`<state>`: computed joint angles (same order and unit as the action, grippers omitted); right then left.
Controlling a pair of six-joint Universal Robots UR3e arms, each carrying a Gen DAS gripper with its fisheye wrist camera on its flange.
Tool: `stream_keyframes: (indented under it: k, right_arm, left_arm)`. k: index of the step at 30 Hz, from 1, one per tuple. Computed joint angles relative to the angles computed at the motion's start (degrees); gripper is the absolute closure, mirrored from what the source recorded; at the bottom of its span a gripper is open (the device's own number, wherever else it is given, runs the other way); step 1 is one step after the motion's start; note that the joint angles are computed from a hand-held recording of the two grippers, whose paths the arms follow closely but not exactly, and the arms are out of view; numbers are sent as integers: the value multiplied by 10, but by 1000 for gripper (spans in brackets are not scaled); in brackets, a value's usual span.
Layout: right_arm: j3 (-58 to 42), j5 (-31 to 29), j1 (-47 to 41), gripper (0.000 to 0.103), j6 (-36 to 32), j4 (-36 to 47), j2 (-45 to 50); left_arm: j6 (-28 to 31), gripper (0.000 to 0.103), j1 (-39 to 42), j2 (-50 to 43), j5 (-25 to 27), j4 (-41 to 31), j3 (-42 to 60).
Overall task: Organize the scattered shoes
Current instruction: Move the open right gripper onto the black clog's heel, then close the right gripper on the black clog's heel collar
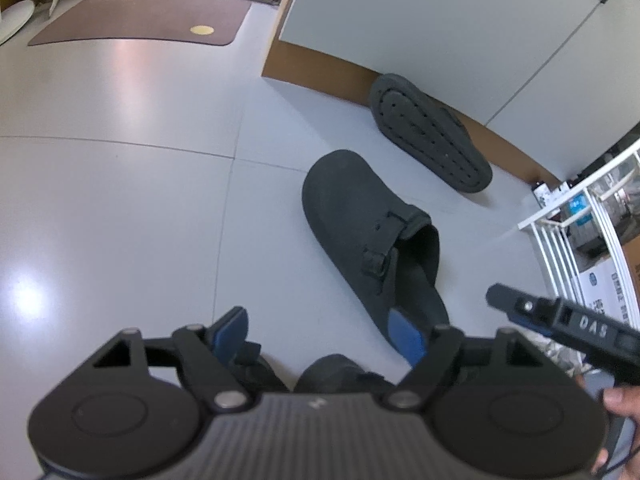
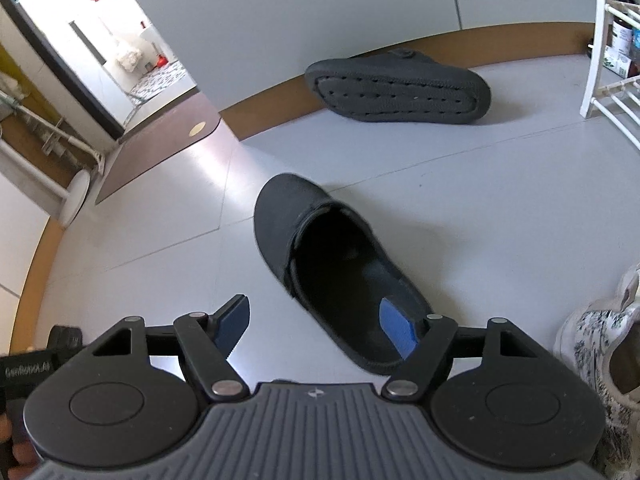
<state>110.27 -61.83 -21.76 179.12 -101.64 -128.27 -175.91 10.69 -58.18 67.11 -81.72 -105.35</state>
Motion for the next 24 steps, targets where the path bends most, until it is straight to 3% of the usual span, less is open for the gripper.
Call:
stream_keyframes:
  k: [12, 21, 24]
  right_arm:
    - [-13, 18, -26, 27, 42, -54, 74]
    - [-52, -10, 51, 43, 124, -160, 213]
    - [-75, -23, 80, 57, 144, -189, 265]
  left_arm:
    - [8, 23, 24, 10, -2, -2, -2]
    - [22, 23, 53, 23, -10, -13, -1]
    - [28, 23, 69, 32, -15, -23, -4]
